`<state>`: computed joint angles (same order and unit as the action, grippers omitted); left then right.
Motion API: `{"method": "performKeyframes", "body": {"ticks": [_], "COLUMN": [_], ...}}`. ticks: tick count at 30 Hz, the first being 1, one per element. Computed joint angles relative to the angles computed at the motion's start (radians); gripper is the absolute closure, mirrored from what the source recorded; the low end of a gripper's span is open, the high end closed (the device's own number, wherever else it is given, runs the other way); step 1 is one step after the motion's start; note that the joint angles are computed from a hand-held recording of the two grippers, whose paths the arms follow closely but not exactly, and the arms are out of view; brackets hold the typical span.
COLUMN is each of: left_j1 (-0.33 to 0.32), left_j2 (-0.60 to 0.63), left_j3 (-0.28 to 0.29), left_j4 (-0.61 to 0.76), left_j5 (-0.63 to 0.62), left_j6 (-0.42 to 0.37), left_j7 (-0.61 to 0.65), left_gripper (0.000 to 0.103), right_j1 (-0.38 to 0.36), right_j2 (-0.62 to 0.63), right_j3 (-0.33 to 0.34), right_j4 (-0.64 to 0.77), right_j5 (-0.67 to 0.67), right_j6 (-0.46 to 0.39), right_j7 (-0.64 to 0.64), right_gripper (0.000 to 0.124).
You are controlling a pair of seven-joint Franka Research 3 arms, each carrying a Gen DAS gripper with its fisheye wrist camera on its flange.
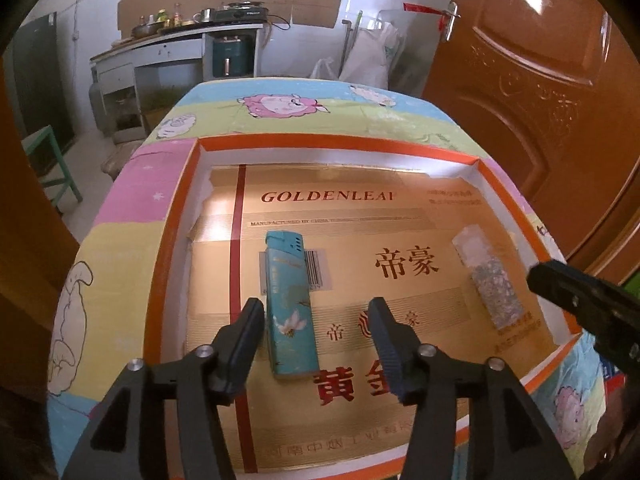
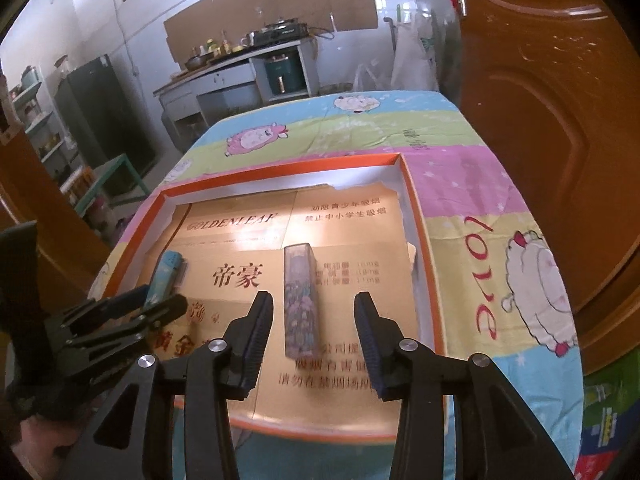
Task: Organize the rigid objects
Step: 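Open the right tool releasing the pack while the left tool releases the lighter in the box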
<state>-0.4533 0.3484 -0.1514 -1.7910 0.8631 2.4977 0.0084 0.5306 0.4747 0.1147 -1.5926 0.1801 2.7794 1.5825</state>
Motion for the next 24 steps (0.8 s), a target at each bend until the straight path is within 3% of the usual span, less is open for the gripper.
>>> {"method": "performKeyframes", "body": {"ticks": [6,24], "left_j1": [-0.025,-0.042], "left_j2": [-0.048,-0.214], "left_j3": [0.001,-0.105], "left_j4": [-0.023,-0.13], "left_j5": [0.075,0.204], "left_j6": [-0.04,-0.139], "left_j7": [-0.081,-0.205], "left_gripper": [0.049,0.049], "right_j1": [-0.002,-0.009], "right_j2": [-0.082,-0.309], "right_j3": [0.0,0.028], "right_j4": [-0.111,-0.391], "right_j5": [0.006,0.009], "right_j6": [0.045,0.141], "right_j7": [0.008,0.03], "right_gripper": [0.08,0.08]}}
